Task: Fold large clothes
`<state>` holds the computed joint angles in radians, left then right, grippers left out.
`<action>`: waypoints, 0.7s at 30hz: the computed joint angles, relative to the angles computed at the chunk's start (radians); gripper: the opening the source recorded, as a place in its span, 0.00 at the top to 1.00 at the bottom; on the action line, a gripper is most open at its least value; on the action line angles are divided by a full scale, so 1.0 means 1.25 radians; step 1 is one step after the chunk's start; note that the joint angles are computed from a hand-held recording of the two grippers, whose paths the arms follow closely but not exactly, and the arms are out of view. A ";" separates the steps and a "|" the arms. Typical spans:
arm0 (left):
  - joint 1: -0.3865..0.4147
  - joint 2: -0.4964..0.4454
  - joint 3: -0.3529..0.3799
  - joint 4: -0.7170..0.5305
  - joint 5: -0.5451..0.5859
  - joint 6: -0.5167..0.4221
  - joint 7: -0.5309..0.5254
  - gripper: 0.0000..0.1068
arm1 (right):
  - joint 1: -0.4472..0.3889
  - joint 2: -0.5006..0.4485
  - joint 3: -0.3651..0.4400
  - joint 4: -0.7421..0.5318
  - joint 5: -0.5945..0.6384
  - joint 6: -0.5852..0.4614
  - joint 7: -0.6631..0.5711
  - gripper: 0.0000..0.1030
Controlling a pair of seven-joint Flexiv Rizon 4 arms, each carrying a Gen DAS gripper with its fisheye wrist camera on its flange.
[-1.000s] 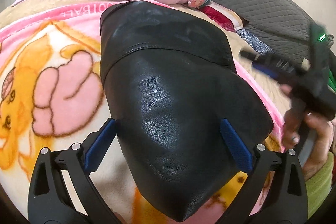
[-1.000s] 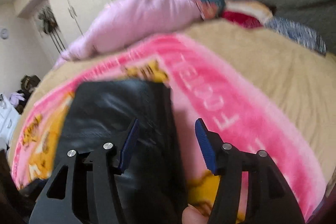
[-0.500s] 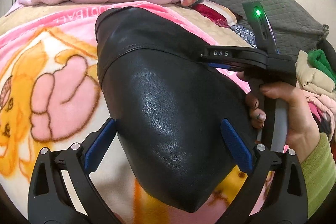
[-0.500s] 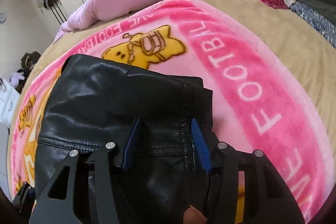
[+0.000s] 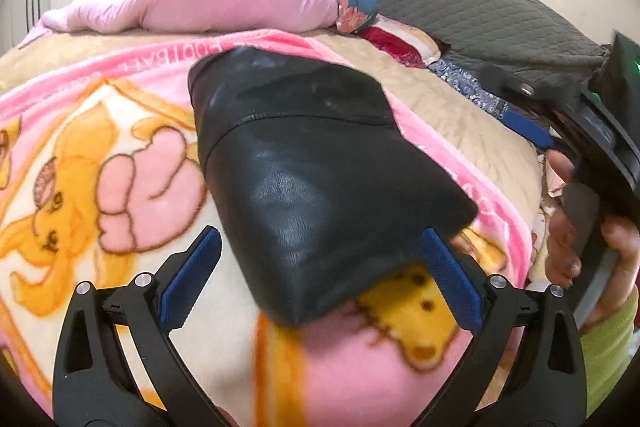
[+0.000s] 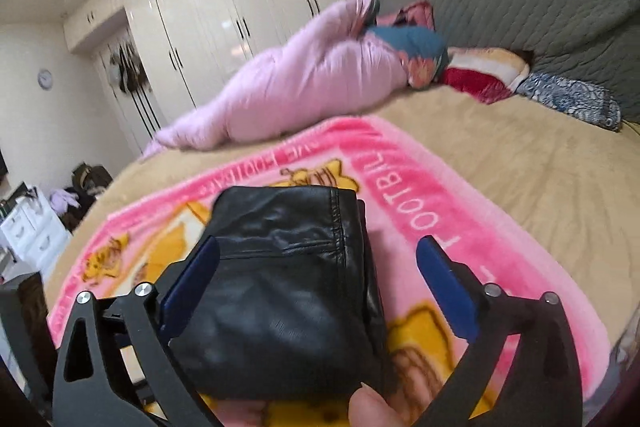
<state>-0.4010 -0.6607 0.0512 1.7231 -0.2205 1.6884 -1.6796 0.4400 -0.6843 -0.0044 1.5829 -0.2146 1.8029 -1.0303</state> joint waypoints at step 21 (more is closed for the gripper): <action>-0.235 0.092 0.110 0.315 -0.262 0.279 0.059 0.12 | 0.532 0.135 -0.440 0.390 0.383 0.094 -0.199 0.04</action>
